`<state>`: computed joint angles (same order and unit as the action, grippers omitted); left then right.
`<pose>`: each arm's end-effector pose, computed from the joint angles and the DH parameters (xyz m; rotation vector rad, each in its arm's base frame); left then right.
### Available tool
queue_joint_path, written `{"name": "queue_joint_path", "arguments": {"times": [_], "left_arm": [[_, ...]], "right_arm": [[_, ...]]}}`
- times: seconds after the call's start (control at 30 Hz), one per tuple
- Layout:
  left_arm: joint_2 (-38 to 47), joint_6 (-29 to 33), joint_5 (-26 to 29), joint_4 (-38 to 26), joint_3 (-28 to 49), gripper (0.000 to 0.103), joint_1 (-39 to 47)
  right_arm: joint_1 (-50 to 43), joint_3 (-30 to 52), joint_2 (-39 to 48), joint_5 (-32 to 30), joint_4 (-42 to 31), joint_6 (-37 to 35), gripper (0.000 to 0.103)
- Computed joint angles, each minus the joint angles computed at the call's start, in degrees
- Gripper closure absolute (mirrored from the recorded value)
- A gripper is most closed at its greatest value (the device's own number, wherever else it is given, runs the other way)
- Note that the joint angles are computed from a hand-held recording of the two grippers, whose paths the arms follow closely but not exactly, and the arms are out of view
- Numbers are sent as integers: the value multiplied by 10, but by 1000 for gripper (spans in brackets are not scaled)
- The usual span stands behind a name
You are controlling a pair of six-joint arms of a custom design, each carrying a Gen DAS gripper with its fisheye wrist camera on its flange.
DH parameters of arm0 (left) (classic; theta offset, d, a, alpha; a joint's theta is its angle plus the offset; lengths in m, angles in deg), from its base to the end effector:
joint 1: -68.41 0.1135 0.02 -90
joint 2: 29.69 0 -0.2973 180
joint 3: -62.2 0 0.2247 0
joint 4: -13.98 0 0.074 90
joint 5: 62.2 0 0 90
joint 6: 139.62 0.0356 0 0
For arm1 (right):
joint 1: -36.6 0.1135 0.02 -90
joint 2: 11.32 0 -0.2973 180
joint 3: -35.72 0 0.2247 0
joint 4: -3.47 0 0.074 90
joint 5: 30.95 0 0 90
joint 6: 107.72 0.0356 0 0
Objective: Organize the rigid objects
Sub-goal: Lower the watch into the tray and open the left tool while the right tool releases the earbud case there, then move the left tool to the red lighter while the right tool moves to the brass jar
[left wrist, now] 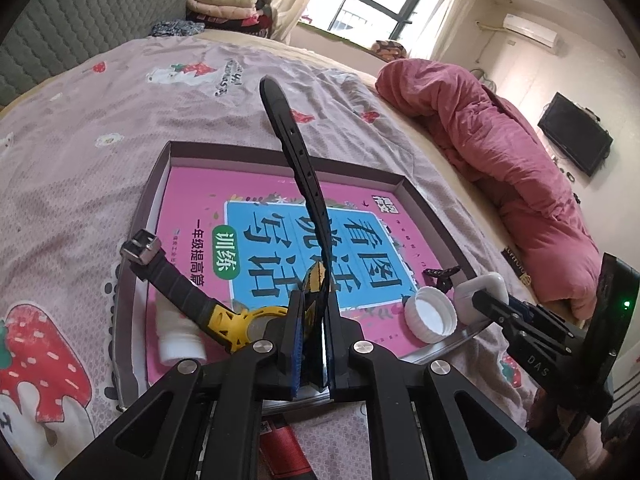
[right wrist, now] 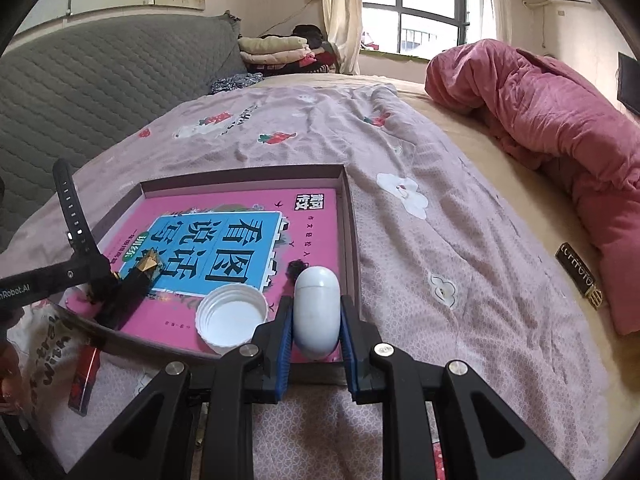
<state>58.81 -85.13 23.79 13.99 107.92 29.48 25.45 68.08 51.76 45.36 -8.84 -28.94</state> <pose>0.2019 -0.1599 0.1837 0.0347 2.3855 -0.5643 0.1566 -0.0223 0.1897 -0.1210 2.2936 0.0768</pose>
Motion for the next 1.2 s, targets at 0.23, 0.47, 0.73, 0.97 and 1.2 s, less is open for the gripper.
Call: {"name": "queue_joint_path", "arguments": {"times": [0.23,0.47,0.73,0.97,1.2], "left_arm": [[2,3,3,-6,4,93,1],[3,-8,9,-20,5,76,3],[-47,-9,-34,-81,6,48,-39],[-138,-84,-91,-170,-18,41,-102],[-111,-156,-117,-226,-20,41,-179]], "right_arm": [[-26,4,-8,-30,-12,-2,81],[-41,9,-40,-63,-35,2,75],[-68,19,-128,-114,-111,-16,55],[-57,26,-208,-141,-235,-52,54],[90,0,-230,-51,-252,-12,49]]}}
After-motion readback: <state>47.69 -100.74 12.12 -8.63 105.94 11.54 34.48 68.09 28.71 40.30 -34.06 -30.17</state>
